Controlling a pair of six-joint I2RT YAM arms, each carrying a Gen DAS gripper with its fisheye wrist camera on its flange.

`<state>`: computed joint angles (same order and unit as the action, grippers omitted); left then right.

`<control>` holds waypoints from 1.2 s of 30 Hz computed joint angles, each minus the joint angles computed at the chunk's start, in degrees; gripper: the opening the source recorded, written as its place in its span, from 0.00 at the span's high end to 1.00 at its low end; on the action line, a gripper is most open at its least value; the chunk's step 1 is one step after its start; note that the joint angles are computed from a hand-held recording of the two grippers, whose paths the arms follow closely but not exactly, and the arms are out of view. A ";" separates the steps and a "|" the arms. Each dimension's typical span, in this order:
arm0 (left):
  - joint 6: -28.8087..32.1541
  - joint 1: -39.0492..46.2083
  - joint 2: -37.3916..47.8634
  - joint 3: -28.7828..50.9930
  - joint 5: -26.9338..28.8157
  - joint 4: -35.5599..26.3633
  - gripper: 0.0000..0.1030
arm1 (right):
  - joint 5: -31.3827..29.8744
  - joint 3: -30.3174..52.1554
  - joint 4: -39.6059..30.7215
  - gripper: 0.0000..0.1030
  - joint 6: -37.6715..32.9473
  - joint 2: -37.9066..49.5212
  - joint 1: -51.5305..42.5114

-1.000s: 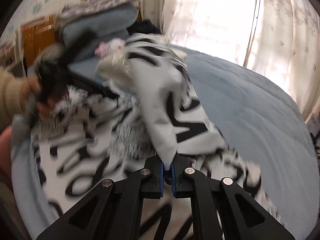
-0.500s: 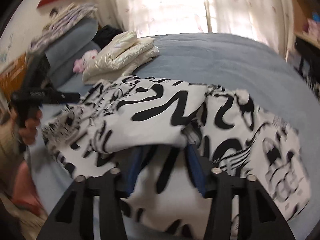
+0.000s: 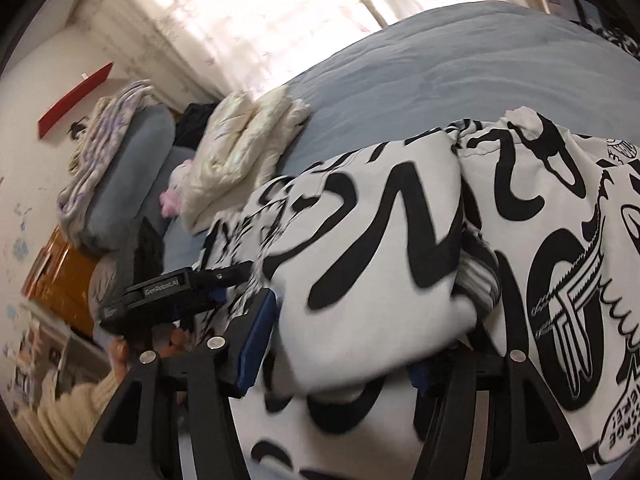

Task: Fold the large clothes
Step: 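Grasp and smooth the jacket fabric with both grippers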

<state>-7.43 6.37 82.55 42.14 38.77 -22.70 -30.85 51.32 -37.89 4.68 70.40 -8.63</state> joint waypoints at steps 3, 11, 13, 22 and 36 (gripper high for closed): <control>-4.40 -4.59 -2.24 1.30 -7.40 1.17 0.96 | 2.00 2.46 -0.53 0.80 0.12 2.30 1.36; -5.76 -6.87 -19.55 1.22 -13.92 -16.56 0.97 | -4.71 8.15 -10.58 0.86 -4.45 -0.46 -4.79; -5.24 -9.40 -22.53 -2.33 -16.89 -17.71 0.97 | -3.79 7.44 -14.98 0.86 -6.99 0.75 -6.96; -8.21 -24.80 -32.43 -12.69 -33.59 -14.66 0.95 | 1.00 -4.69 -13.59 0.80 -8.14 -5.41 -8.23; -5.55 -21.40 -47.75 -5.00 -34.58 -31.04 0.90 | 1.61 9.13 -32.86 0.57 -21.79 -18.65 -23.15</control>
<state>-12.97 -15.03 34.79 37.14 4.19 -53.74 -29.24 60.45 -70.76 -17.11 51.75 -31.78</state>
